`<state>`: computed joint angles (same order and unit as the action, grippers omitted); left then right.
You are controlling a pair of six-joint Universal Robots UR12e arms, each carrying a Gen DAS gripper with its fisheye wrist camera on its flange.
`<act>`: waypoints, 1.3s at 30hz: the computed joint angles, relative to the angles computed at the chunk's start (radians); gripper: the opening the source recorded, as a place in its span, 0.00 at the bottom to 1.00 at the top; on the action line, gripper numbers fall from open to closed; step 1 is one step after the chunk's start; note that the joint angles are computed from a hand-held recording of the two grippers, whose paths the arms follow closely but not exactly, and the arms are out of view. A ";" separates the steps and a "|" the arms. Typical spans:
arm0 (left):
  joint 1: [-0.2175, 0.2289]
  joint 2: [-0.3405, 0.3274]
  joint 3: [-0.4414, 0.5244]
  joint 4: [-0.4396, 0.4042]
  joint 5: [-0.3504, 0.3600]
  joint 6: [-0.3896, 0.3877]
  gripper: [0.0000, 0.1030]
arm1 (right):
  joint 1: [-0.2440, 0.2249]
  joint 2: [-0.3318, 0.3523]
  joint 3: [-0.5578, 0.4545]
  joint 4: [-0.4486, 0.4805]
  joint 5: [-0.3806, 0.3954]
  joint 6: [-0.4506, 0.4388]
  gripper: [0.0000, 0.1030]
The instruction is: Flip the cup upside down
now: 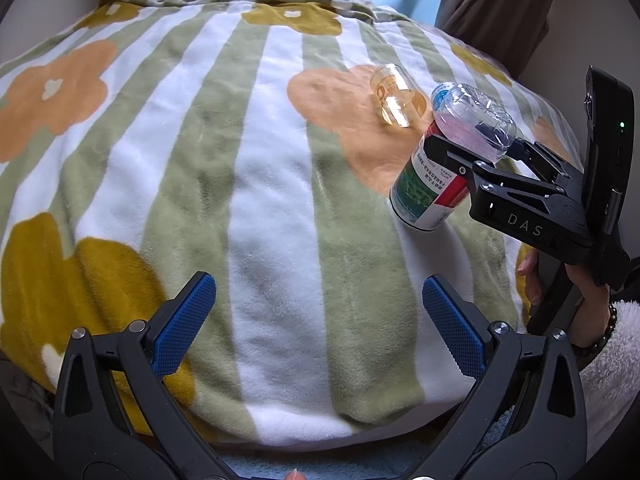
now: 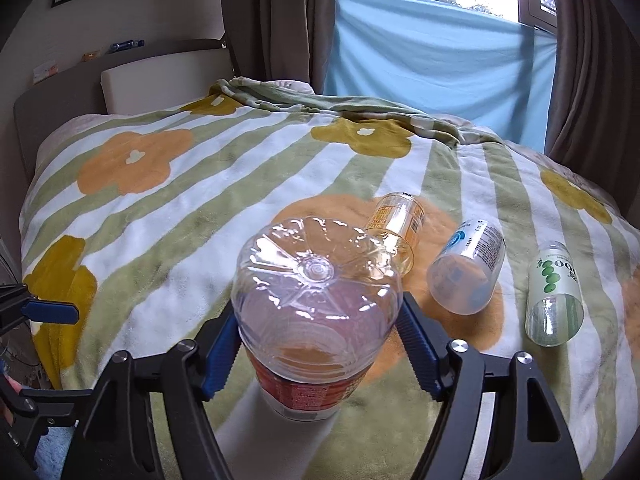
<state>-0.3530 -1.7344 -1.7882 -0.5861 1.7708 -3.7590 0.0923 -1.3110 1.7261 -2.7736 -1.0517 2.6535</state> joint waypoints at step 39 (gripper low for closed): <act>-0.215 0.025 0.137 0.281 0.483 0.230 1.00 | -0.179 -0.367 0.194 -0.259 -0.107 0.357 1.00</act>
<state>-0.5683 -1.7096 -1.6510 -0.3053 2.2535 -3.5294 -0.0864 -1.6782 1.9205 -3.0325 -1.1583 3.0109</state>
